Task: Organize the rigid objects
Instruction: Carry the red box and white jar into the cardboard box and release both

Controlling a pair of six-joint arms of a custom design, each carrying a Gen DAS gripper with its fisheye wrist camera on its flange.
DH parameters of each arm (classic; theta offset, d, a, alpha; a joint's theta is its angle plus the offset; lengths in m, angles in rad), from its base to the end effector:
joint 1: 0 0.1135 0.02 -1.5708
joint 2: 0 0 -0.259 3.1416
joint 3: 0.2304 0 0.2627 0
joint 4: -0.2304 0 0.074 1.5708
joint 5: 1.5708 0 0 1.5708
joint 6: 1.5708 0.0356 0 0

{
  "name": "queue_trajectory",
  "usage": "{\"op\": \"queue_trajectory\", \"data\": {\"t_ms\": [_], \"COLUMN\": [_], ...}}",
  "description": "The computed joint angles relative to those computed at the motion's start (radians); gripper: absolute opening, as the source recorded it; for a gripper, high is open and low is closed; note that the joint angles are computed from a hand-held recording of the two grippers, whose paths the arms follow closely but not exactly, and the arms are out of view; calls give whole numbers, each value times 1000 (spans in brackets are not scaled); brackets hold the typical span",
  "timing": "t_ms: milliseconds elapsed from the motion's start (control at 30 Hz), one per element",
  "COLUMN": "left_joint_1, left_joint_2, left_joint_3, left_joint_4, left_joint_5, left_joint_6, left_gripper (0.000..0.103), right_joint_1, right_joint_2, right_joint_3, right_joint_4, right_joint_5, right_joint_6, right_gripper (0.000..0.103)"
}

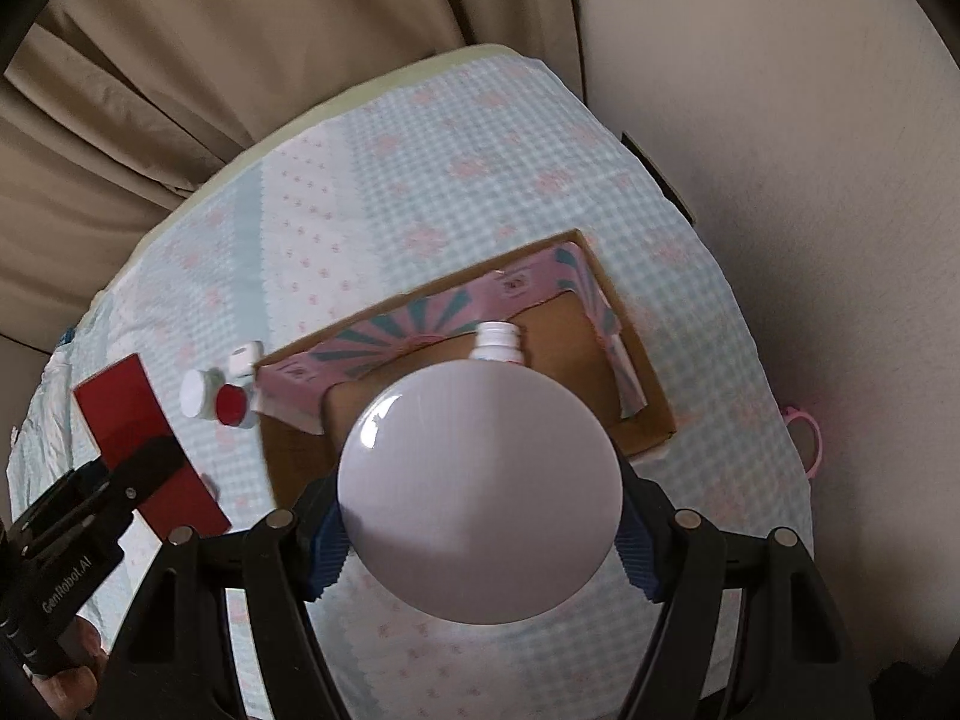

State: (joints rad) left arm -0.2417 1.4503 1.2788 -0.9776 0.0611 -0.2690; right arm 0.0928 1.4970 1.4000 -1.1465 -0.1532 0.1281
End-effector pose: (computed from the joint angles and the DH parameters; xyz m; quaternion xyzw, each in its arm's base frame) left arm 0.2868 -0.0729 0.2861 -0.0069 0.9774 -0.0817 0.1949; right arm 0.2946 0.0329 0.3033 0.0049 0.9838 0.0929 0.1531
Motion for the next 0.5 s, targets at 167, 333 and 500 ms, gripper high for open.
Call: {"op": "queue_trajectory", "data": {"t_ms": [167, 333, 500], "left_joint_1": [-35, -41, -44], "left_joint_2": [169, 330, 452], "left_joint_3": [3, 41, 108], "left_joint_4": [94, 141, 132], "left_joint_5": [15, 28, -2], "left_joint_6": [21, 75, 135], "left_gripper": [37, 37, 37], "right_joint_1": [-51, -83, -95], "right_joint_2": [95, 187, 253], "right_joint_3": [-56, -88, -96], "right_joint_4": [87, 167, 211], "right_joint_5": [-24, -53, -76], "right_joint_6": [-20, -2, 4], "right_gripper": [69, 69, 69]}}
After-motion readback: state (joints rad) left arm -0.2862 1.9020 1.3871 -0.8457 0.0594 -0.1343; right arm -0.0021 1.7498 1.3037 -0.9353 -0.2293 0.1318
